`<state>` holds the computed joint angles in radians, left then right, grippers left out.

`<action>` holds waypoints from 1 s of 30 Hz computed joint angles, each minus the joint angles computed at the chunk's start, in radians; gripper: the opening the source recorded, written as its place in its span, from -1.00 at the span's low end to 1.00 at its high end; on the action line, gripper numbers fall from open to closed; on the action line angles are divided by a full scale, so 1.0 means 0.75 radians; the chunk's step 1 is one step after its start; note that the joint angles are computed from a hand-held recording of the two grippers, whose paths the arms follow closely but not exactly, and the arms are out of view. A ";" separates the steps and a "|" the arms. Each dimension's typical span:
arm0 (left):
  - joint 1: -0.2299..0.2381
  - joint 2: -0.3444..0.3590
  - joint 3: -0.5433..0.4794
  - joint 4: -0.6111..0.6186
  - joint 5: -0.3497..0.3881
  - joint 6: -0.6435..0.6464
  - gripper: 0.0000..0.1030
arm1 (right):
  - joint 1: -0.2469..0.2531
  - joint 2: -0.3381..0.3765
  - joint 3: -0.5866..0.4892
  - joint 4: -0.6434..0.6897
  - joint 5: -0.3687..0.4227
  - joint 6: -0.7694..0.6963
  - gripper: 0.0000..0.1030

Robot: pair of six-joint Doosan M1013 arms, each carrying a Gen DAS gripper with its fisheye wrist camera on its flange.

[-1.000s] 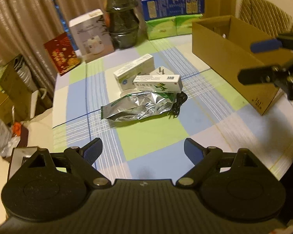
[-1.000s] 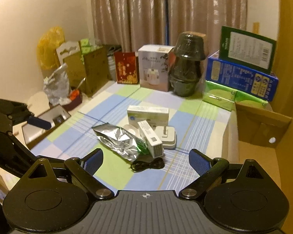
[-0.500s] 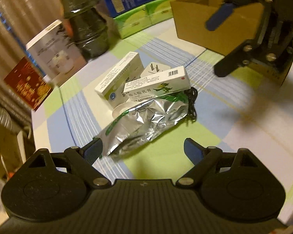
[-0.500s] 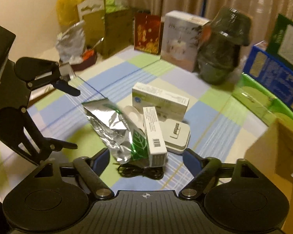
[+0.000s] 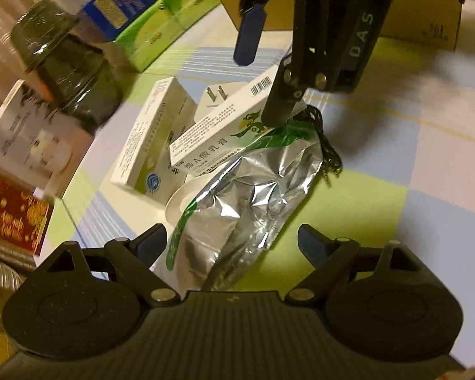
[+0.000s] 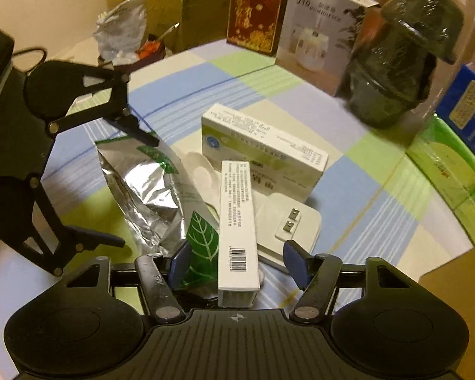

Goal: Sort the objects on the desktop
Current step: 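Grasp the long white box with right gripper while left grasps the silver foil bag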

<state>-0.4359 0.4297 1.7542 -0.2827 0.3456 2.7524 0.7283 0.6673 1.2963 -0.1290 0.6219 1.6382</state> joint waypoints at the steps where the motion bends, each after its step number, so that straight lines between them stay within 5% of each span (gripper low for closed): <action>1: -0.002 0.010 -0.011 0.019 0.008 0.002 0.69 | -0.001 0.008 -0.010 0.005 0.011 -0.007 0.14; 5: -0.006 0.042 -0.049 0.055 0.041 0.029 0.65 | -0.004 0.026 -0.025 0.016 0.013 0.004 -0.08; 9: -0.003 0.065 -0.083 0.002 0.088 0.093 0.58 | -0.002 0.036 -0.029 0.002 0.018 0.042 -0.51; 12: -0.005 0.074 -0.107 0.010 0.139 0.070 0.47 | 0.005 0.027 -0.012 -0.035 0.012 0.095 -0.54; 19: -0.021 0.046 -0.097 0.151 0.202 -0.210 0.15 | 0.026 -0.037 0.058 -0.073 0.003 0.242 -0.55; 24: -0.054 -0.001 -0.073 0.321 0.324 -0.568 0.07 | 0.061 -0.133 0.186 -0.140 -0.031 0.521 -0.55; 30: -0.075 -0.064 -0.027 0.324 0.455 -0.880 0.06 | 0.144 -0.243 0.371 -0.370 -0.054 0.991 -0.55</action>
